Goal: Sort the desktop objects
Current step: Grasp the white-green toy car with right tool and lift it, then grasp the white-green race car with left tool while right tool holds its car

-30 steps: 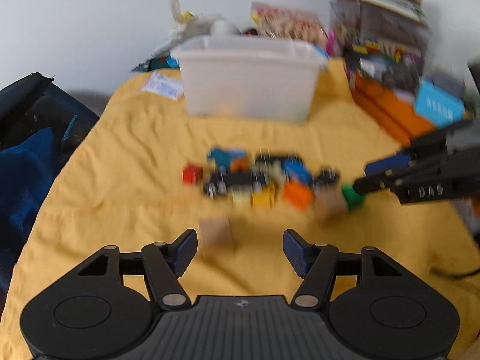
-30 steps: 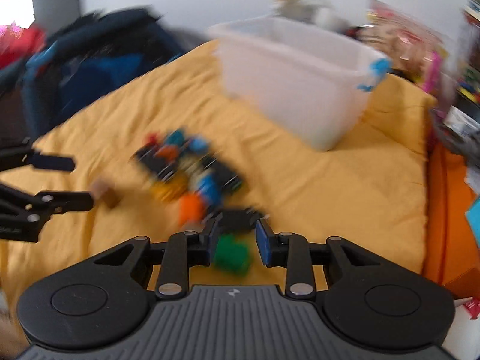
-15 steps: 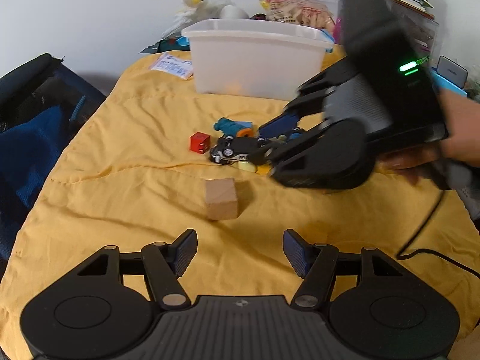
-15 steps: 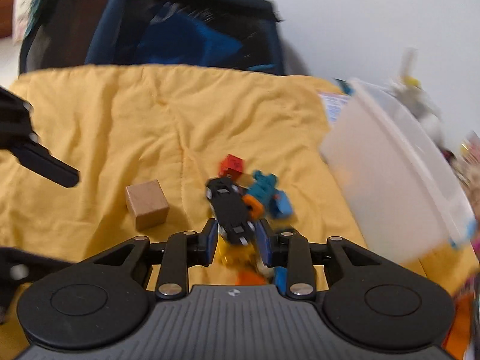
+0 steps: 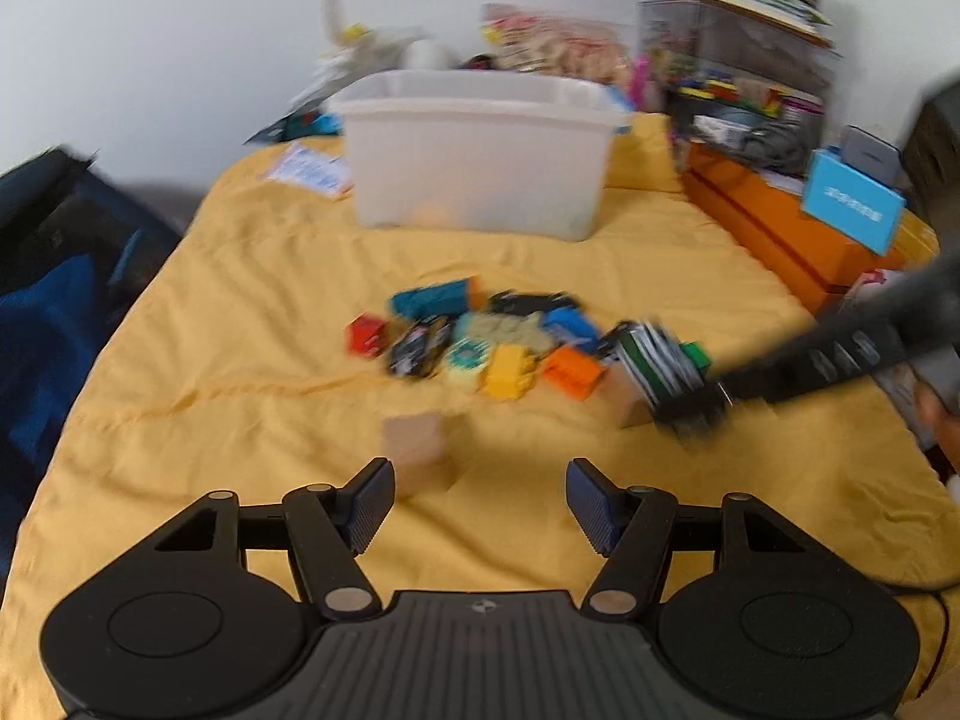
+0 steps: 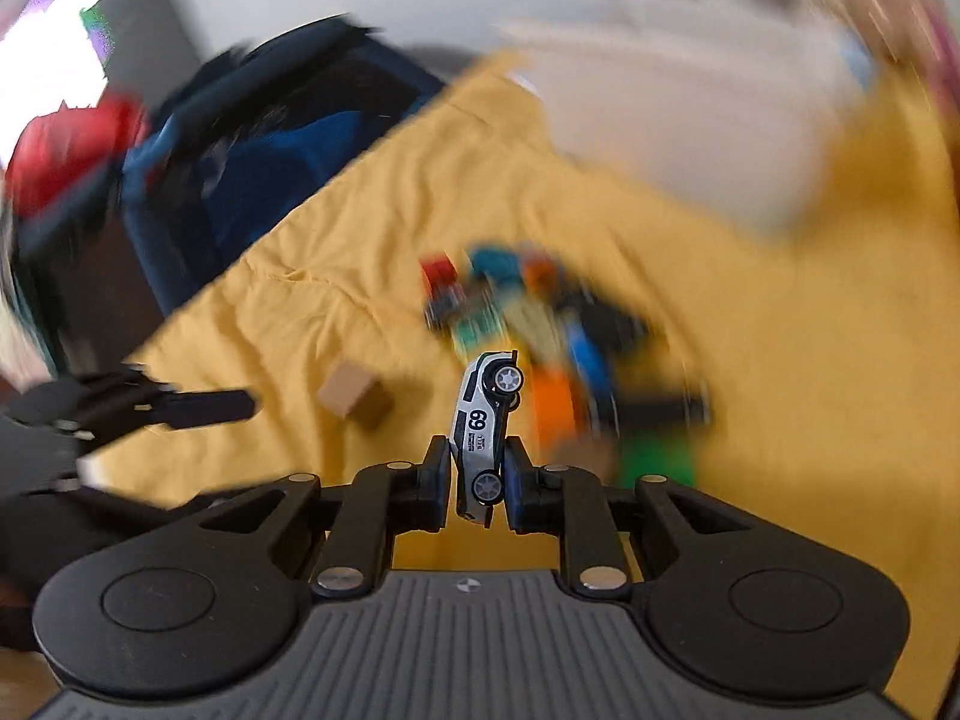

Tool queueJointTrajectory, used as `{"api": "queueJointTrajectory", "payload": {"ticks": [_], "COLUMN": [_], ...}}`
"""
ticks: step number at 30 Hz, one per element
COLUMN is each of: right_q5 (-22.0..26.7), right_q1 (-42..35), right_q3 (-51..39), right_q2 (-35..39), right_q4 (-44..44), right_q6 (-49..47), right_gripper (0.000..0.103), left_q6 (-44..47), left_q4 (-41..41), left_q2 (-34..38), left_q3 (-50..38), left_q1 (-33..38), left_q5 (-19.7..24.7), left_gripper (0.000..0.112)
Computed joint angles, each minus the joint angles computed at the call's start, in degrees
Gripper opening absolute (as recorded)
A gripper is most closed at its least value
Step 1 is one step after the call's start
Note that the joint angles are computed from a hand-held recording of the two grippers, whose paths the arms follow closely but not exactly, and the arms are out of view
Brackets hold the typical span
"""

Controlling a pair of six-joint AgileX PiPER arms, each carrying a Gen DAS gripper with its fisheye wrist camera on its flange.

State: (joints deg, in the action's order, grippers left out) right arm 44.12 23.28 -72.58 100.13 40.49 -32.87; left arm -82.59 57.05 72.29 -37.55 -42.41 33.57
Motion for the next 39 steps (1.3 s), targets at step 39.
{"api": "queueJointTrajectory", "payload": {"ticks": [39], "right_q5": [0.1], "right_q1": [2.9], "right_q3": [-18.1], "right_q2": [14.5], "right_q4": [-20.9], "right_q6": [-35.1], "right_gripper": [0.028], "left_q6": [6.8], "left_q4": [-6.3], "left_q2": [5.0], "left_q3": [-4.4], "left_q1": [-3.1], "left_q5": [-1.0], "left_gripper": [0.067]}}
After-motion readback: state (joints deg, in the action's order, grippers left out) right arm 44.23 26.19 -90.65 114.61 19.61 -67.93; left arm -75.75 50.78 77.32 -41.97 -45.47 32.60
